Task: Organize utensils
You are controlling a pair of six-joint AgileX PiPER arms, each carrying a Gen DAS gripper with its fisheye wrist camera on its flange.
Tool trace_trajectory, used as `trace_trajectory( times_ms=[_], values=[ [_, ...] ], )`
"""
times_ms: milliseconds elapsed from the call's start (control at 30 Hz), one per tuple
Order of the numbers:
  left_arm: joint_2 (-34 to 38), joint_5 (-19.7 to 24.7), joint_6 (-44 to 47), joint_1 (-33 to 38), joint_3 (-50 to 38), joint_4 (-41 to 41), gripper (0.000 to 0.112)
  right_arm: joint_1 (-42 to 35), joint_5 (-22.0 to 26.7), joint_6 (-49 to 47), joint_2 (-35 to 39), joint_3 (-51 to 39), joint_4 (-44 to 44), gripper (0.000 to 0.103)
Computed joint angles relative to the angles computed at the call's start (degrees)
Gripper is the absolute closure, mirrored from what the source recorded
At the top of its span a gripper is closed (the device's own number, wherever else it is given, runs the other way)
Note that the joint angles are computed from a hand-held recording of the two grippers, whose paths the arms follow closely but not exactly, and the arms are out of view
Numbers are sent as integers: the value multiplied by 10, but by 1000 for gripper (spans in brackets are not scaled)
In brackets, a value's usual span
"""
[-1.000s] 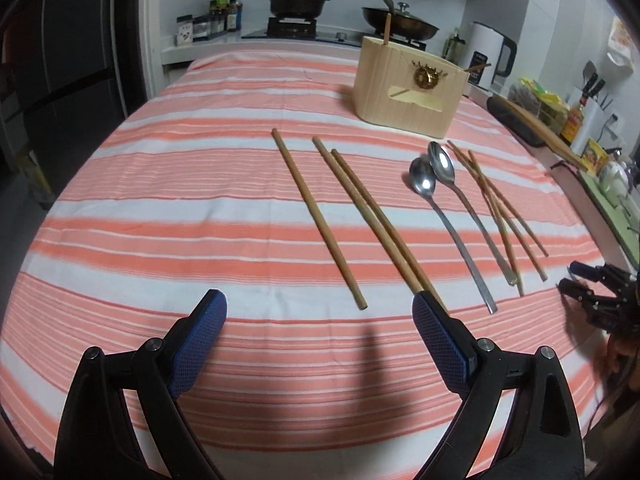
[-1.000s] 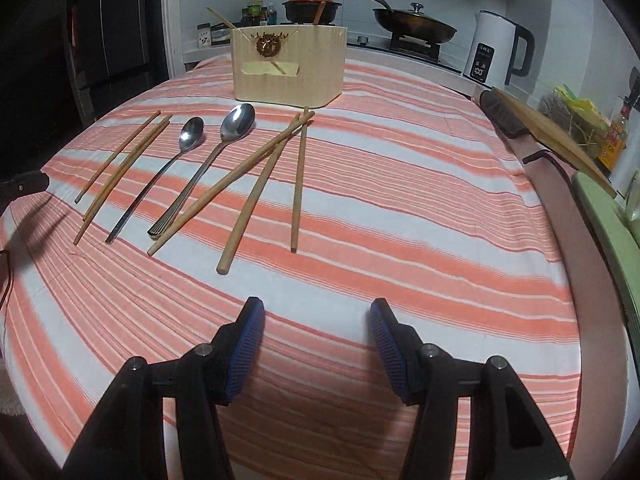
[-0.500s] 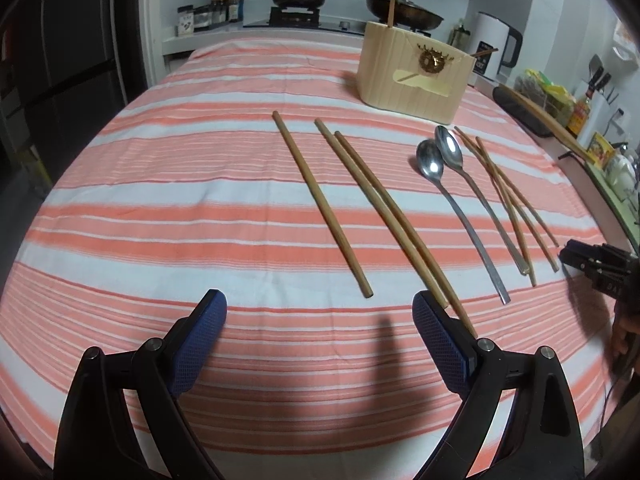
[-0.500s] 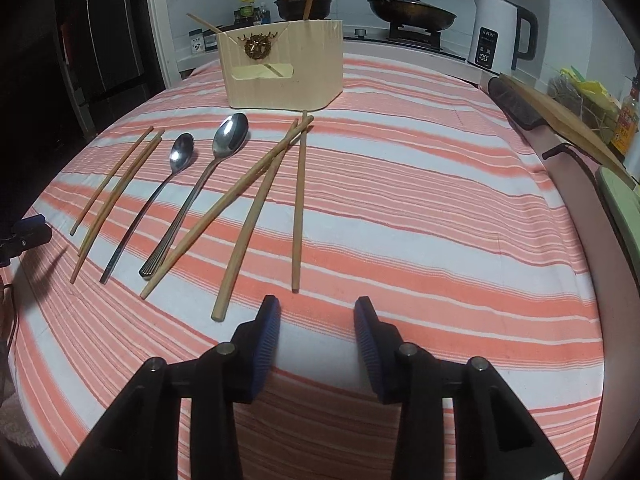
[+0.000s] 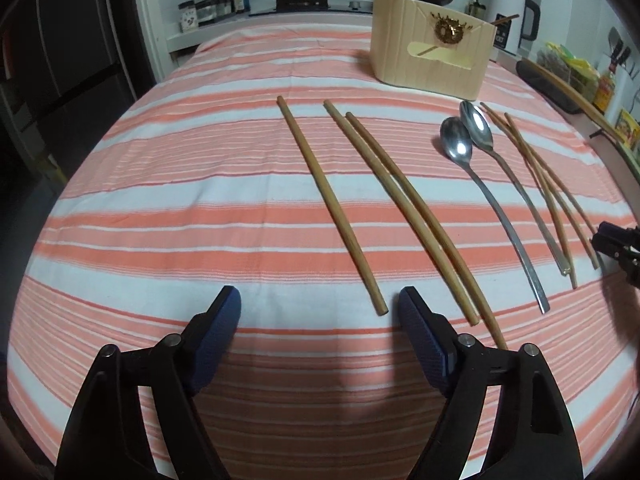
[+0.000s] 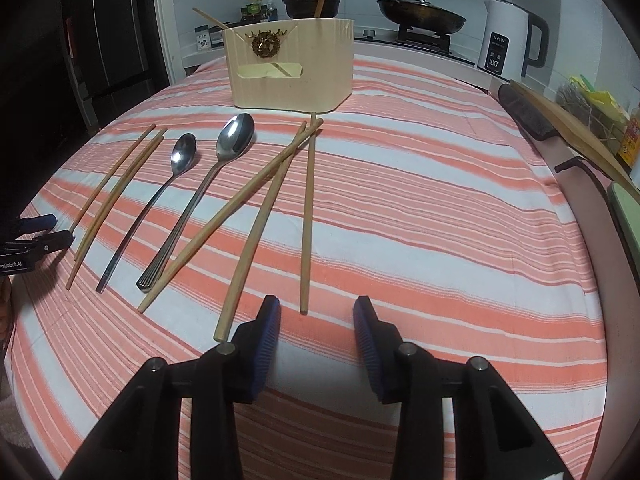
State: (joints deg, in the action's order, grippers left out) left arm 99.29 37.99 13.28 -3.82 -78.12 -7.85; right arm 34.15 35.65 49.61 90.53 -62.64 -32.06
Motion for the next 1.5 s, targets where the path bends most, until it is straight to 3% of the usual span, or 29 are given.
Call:
trace_trajectory(
  times_ms=[67,133,233,267,367,700,833,967,1033,1133,1500],
  values=[
    [1,-2,-5,-4,-3,2,51,1,2,-3,7,-9,0,64],
    [0,-3,4,-5,-3,-7,79,3,2,-5,11,-12,-2,65],
    [-2,-7,9,-7,-1,-10,106,2,1,-10,17,-20,3,84],
    [-3,-9,10,-6,1,-14,106,1,1,-6,18,-22,3,91],
    [-4,-14,15,-2,5,-23,107,-4,-3,10,16,-18,3,98],
    [24,0,30,39,-34,-46,109,-18,44,124,-20,24,-60,98],
    [37,8,55,58,-50,-70,108,-16,78,139,-30,33,-83,98],
    [45,23,97,70,-61,-104,105,-16,71,129,-34,38,-83,98],
    [42,26,118,75,-56,-125,88,-21,57,124,-41,45,-77,96],
    [26,17,133,77,-34,-132,59,-28,36,118,-55,60,-64,77],
    [20,5,129,70,-21,-99,59,-27,40,105,-50,57,-60,74]
  ],
)
